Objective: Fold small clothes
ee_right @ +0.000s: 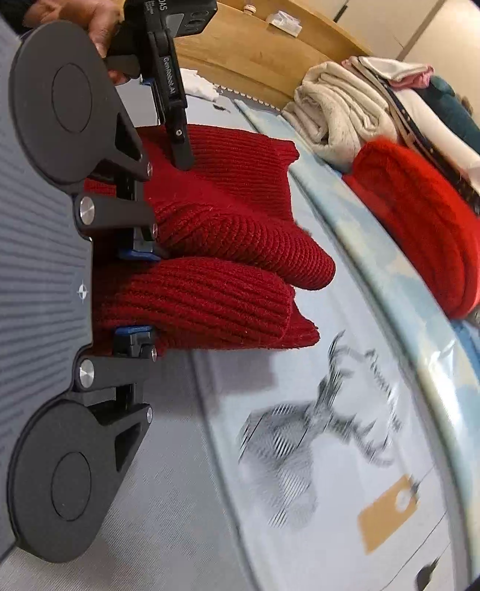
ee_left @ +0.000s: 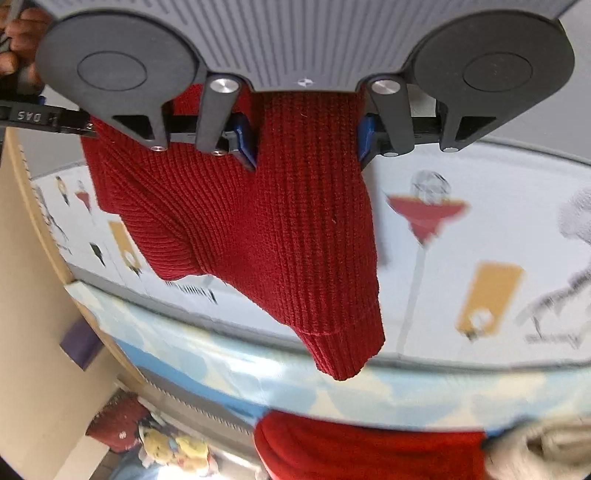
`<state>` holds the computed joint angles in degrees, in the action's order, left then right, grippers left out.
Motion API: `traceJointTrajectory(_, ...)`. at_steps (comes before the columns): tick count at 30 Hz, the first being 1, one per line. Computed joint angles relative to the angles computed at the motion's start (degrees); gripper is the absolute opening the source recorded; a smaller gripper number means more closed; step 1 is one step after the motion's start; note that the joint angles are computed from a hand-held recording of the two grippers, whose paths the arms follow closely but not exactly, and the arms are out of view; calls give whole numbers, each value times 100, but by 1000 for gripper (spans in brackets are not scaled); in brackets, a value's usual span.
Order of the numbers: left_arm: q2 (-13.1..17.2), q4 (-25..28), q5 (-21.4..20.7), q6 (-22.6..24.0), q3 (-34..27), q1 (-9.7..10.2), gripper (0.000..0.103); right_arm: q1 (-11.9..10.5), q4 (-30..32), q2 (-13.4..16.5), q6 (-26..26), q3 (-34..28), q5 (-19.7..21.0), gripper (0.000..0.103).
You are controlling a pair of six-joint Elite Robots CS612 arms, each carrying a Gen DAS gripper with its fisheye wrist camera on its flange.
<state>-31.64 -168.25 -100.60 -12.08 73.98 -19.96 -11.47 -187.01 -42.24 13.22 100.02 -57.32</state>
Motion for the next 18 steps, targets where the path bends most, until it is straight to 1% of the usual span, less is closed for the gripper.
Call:
traceJointTrajectory(3, -28, -487, 320, -15, 72, 33, 58, 116, -266, 111, 210, -191, 50, 32)
traceJointTrajectory(6, -74, -953, 843, -36, 174, 27, 59, 231, -569, 194, 376, -335, 23, 32)
traceJointTrajectory(7, -87, -1119, 1049, -82, 214, 16, 59, 283, -608, 206, 322, -375, -110, 32)
traceJointTrajectory(8, -93, -1340, 1194, -117, 261, 12, 62, 367, -574, 194, 124, -409, -405, 35)
traceJointTrajectory(9, -100, -1482, 1238, -145, 277, 20, 66, 447, -487, 182, 10, -447, -738, 41)
traceJointTrajectory(11, -147, -1442, 1036, -171, 299, 76, 67, 514, -474, 192, 230, -489, -1127, 46)
traceJointTrajectory(12, -169, -1328, 874, -119, 304, 103, 67, 558, -548, 186, 266, -485, -1462, 46)
traceJointTrajectory(13, -188, -1238, 768, -21, 313, 109, 67, 605, -657, 174, 173, -474, -1817, 46)
traceJointTrajectory(14, -206, -1168, 723, 120, 338, 110, 66, 624, -773, 165, 80, -458, -2007, 46)
traceJointTrajectory(15, -224, -1112, 746, 261, 364, 93, 66, 622, -857, 154, 41, -436, -2040, 46)
traceJointTrajectory(16, -241, -1101, 780, 407, 407, 75, 66, 600, -888, 136, 44, -414, -1964, 46)
traceJointTrajectory(17, -249, -1099, 773, 489, 429, 65, 65, 576, -879, 120, 72, -394, -1832, 46)
traceJointTrajectory(18, -262, -1059, 717, 558, 446, 65, 65, 535, -856, 102, 84, -368, -1601, 47)
